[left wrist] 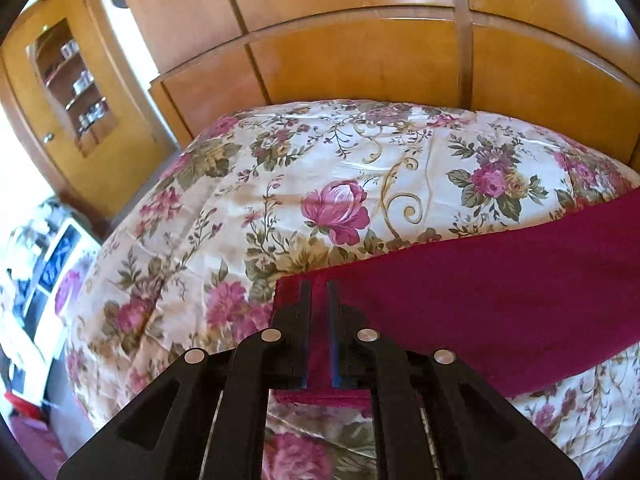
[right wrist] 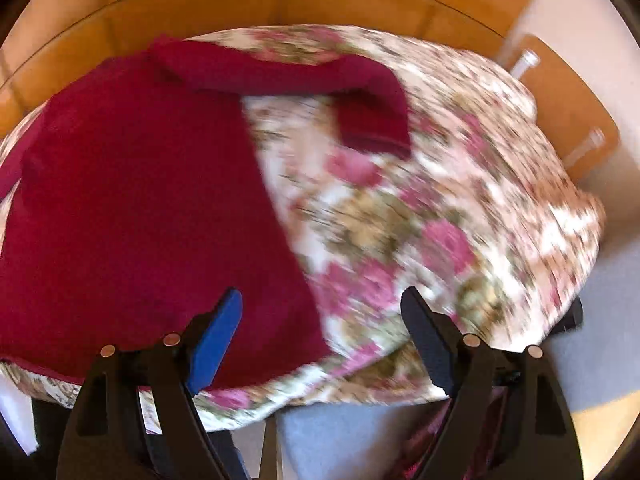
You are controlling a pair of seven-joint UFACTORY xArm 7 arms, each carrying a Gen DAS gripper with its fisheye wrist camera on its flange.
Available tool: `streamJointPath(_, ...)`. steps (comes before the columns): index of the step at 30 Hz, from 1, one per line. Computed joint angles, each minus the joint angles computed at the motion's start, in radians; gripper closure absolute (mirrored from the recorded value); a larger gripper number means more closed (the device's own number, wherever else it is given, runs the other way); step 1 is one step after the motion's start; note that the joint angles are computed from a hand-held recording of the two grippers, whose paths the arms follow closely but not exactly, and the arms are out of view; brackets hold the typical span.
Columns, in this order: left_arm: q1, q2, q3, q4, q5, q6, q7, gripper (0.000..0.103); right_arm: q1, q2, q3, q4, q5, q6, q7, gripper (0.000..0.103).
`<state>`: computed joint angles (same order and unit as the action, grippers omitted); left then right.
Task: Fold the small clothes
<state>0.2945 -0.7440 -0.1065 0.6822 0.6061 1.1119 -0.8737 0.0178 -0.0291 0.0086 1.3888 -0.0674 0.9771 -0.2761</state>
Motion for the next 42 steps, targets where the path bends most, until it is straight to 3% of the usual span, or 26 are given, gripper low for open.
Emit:
streamJointPath(1,-0.003,-0.020,-0.010,-0.005,-0.007,0.001,-0.021,0.056,0.005,-0.003,0.005,-0.007,0.001,-0.004,-0.001,0.022)
streamJointPath(3,-0.026,-0.111,-0.035,-0.043,-0.025,-0.031,-0.076,0.037,0.011,0.009,0.009,-0.011,0.009,-0.014,0.002,0.022)
streamJointPath(6,-0.122,-0.242,-0.052,-0.097,-0.140,-0.102,-0.105,0.037,0.012,0.059,0.008,0.011,0.032,-0.031,0.014,0.022)
streamJointPath(10,-0.350,-0.329,-0.047,-0.198,-0.417,-0.262,-0.095,0.037,0.004,0.109,0.001,0.029,0.052,-0.028,0.024,0.022)
streamJointPath(14,-0.562,-0.260,-0.091,-0.265,-0.647,-0.480,-0.105,0.037,-0.013,0.110,-0.005,-0.001,0.100,-0.033,-0.008,0.022)
streamJointPath(18,-0.647,-0.130,-0.160,-0.259,-0.725,-0.616,-0.144,0.039,-0.043,0.099,-0.013,-0.022,0.221,-0.002,-0.077,0.028)
streamJointPath(19,-0.646,-0.100,-0.185,-0.251,-0.724,-0.635,-0.167,0.049,-0.049,0.095,-0.014,-0.028,0.250,0.006,-0.098,0.035)
streamJointPath(20,-0.643,-0.077,-0.197,-0.241,-0.713,-0.639,-0.176,0.053,-0.054,0.086,-0.014,-0.039,0.275,0.008,-0.122,0.039)
streamJointPath(21,-0.629,-0.060,-0.222,-0.227,-0.688,-0.629,-0.189,0.064,-0.055,0.080,-0.015,-0.043,0.283,0.010,-0.138,0.048)
streamJointPath(22,-0.620,-0.045,-0.233,-0.215,-0.667,-0.618,-0.196,0.090,-0.057,0.070,-0.014,-0.050,0.302,0.018,-0.170,0.061)
streamJointPath(23,-0.642,-0.036,-0.208,-0.223,-0.675,-0.636,-0.187,0.095,-0.056,0.061,-0.014,-0.057,0.312,0.023,-0.190,0.068)
streamJointPath(25,-0.635,-0.048,-0.212,-0.226,-0.665,-0.642,-0.212,0.096,-0.052,0.038,-0.013,-0.075,0.329,0.030,-0.227,0.095)
streamJointPath(32,-0.642,-0.181,-0.207,-0.193,-0.607,-0.503,-0.186,0.097,-0.056,-0.059,-0.050,-0.096,0.462,0.112,-0.330,0.096)
streamJointPath(35,-0.653,-0.225,-0.221,-0.198,-0.617,-0.430,-0.195,0.097,-0.055,-0.095,-0.056,-0.127,0.436,0.151,-0.360,0.096)
streamJointPath(41,-0.660,-0.229,-0.217,-0.221,-0.655,-0.367,-0.239,0.096,-0.055,-0.089,-0.063,-0.152,0.414,0.159,-0.337,0.092)
streamJointPath(42,-0.651,-0.232,-0.212,-0.217,-0.652,-0.353,-0.244,0.087,-0.057,-0.080,-0.065,-0.137,0.424,0.150,-0.333,0.086)
